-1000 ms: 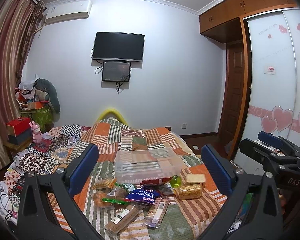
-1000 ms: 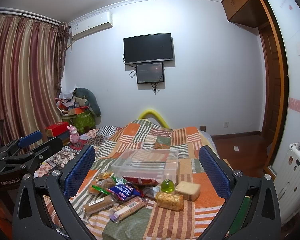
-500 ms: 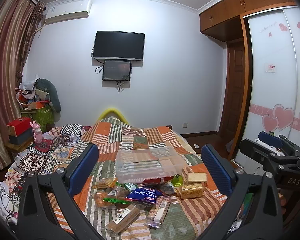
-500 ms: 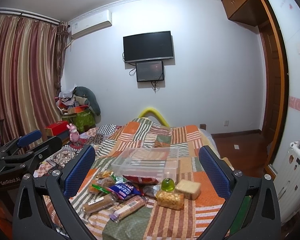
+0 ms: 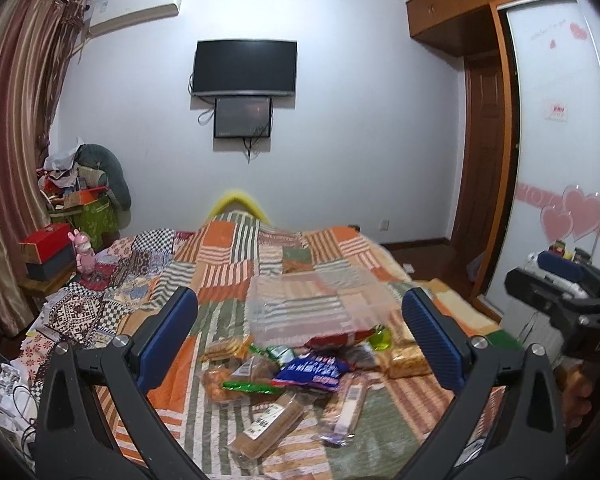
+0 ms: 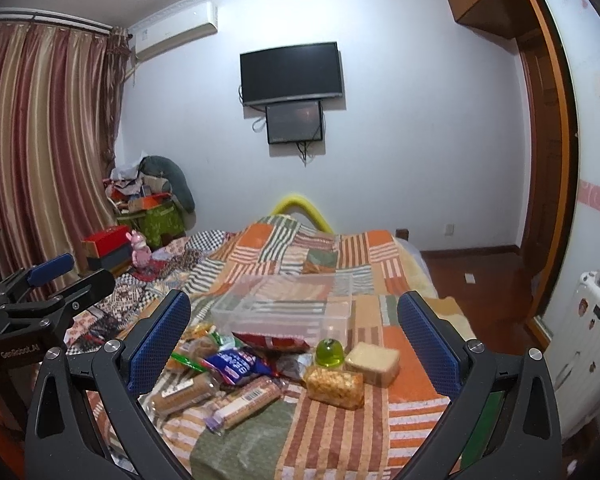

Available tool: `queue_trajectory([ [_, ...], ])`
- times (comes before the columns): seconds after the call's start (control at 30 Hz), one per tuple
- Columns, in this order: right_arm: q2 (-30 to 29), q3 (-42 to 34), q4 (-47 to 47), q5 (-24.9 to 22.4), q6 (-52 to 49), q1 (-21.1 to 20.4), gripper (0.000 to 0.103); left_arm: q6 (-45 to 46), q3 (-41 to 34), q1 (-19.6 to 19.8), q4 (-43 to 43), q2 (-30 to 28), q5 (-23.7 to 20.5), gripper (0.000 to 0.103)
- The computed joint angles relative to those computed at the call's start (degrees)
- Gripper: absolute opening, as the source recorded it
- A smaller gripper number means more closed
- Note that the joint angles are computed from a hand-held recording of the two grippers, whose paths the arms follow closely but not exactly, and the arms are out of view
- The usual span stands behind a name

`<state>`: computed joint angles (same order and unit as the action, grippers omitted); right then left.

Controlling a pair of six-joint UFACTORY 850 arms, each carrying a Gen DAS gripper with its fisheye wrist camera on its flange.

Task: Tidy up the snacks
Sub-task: 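Grasp the white-labelled cracker roll with left tool while right grasps barcode biscuit roll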

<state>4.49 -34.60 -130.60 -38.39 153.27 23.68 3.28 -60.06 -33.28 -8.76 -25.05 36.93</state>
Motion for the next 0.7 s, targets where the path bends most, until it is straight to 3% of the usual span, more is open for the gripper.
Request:
queue_trajectory([
  [0.13,-2.0,-0.8,-0.7,2.7,0.7,-1.5,0.097,0.0,-2.6,1.8,1.6,-2.9,-4.4,0.097],
  [0.2,-3.3,-1.5,-1.2,4.8,1.1,-2.3,0.093,-1.0,-4.0,2.5,2.9,-4.3,-6.9,0.086],
  [0.27,-4.6,-2.1,-1.8,6.8,1.8,-3.2,0.087,-2.6,-5.9,3.5,4.9,-6.3,-10.2,0.083],
  [0.43,-8.4,-4.2,-7.9,14.2,8.8,-6.2,0.077,-9.3,-10.4,5.5,13.3,-11.2,-16.6,0.074],
  [0.63,-12.9,-7.2,-10.1,19.3,12.1,-7.5,0.075,-22.0,-15.8,6.7,27.9,-16.9,-23.0,0.072],
  [0.7,-14.5,-8.2,-11.7,21.1,13.7,-7.7,0.075,-32.0,-18.1,7.0,38.7,-19.4,-24.8,0.070],
])
